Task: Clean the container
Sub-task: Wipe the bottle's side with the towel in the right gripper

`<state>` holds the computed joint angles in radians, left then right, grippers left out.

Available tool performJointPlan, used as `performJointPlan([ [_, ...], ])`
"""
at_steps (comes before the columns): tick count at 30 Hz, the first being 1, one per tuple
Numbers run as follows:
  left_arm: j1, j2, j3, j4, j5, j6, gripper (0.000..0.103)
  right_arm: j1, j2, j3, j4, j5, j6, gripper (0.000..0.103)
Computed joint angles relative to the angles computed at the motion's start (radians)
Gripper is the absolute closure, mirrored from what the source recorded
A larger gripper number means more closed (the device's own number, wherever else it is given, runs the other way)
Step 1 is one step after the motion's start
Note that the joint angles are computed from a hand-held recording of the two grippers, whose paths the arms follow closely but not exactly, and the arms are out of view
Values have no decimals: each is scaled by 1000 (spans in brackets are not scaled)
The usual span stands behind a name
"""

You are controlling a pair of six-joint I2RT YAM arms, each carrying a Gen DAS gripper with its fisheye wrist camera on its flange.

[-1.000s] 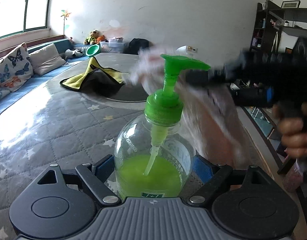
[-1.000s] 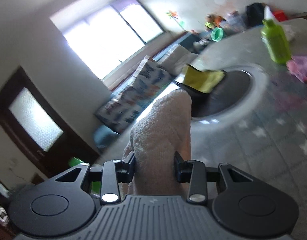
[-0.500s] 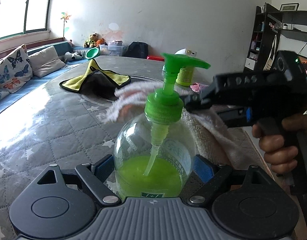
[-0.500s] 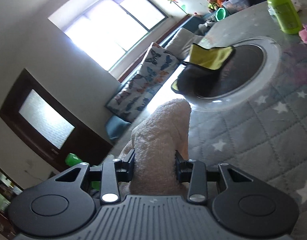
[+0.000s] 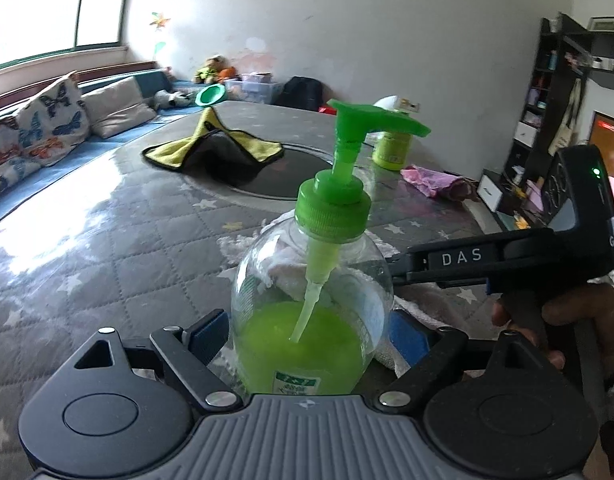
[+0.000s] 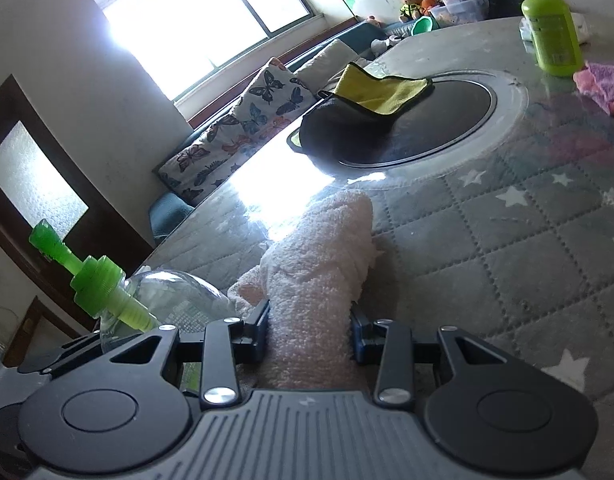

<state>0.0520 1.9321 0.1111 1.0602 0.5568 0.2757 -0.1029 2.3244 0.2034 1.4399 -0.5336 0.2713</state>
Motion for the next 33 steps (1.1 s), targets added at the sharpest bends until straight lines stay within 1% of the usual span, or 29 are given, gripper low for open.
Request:
performJointPlan([
  [3, -12, -22, -37, 25, -38, -36, 15, -2, 23, -10, 39, 2, 19, 65],
  [5, -20, -27, -59, 52, -62, -49, 15, -8, 32, -9, 50, 0, 27, 65],
  [8, -22, -43, -82, 60, -82, -60, 16, -14, 31, -15, 54, 2, 32, 65],
  [11, -20, -54, -98, 59, -87, -60, 20, -16, 23, -22, 53, 5, 35, 65],
  [15, -15, -53, -101, 51, -73, -23, 30, -27, -6, -41, 59, -12, 49, 66],
  [19, -3, -39, -92, 47, -54, 14, 30, -50, -67, -74, 70, -53, 64, 66],
  [21, 8, -39, -79, 26, -37, 41, 31, -74, -106, -87, 75, -101, 85, 67],
  [24, 26, -52, -51, -33, 0, 92, 31, -116, -187, -90, 57, -220, 139, 67],
  [27, 46, -49, -19, -81, 32, 134, 31, -107, -233, -69, 22, -277, 178, 67],
  [28, 54, -45, -10, -93, 43, 144, 31, -93, -235, -59, 9, -275, 180, 67],
  [30, 65, -35, 6, -110, 62, 163, 31, -61, -221, -42, -1, -238, 170, 67],
  [33, 69, 1, 7, -74, 72, 179, 30, -50, -149, -15, 34, -222, 182, 67],
])
